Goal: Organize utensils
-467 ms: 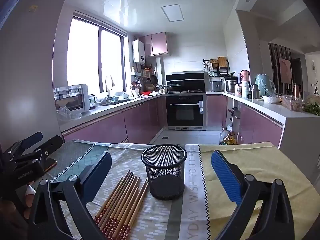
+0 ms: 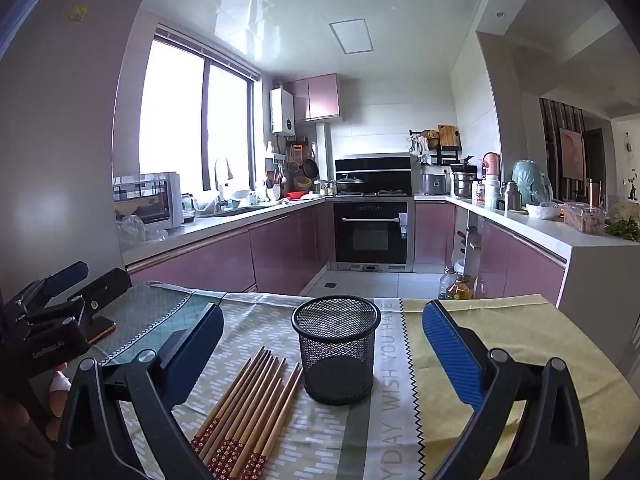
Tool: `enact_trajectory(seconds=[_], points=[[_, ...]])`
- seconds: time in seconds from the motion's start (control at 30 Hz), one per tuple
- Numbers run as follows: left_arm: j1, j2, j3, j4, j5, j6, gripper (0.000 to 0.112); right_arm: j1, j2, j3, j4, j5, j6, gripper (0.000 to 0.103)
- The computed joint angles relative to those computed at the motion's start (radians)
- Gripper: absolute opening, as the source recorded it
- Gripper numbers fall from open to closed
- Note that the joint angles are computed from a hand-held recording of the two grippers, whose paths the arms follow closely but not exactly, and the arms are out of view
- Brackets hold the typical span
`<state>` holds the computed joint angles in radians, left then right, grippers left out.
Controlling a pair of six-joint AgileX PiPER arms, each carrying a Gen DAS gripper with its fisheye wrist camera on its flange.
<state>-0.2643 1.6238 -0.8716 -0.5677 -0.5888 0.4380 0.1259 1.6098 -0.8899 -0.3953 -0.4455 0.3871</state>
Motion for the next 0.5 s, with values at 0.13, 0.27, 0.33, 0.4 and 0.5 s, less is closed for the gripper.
enact_trajectory(seconds=[0.13,0.27,0.33,0.4,0.5], points=[[-0.004,-0.006,0.005,-0.008,-0.006,0.007,0.097,0.003,0.004,-0.002,0.003,-0.003,-0.004,0.096],[-0.007,-0.007,0.007,-0.011,-0.012,0.013,0.097,0.0,0.0,0.0,-0.011,0.0,0.015,0.096],[-0.009,-0.007,0.008,-0.015,-0.015,0.018,0.097,-0.002,0.0,0.0,-0.02,0.0,0.023,0.096],[-0.008,0.002,0.005,-0.008,-0.019,0.011,0.097,-0.006,0.005,-0.003,-0.033,0.001,0.037,0.096],[-0.012,0.004,0.006,-0.014,-0.025,0.016,0.097,-0.012,0.007,-0.003,-0.052,-0.001,0.057,0.096]])
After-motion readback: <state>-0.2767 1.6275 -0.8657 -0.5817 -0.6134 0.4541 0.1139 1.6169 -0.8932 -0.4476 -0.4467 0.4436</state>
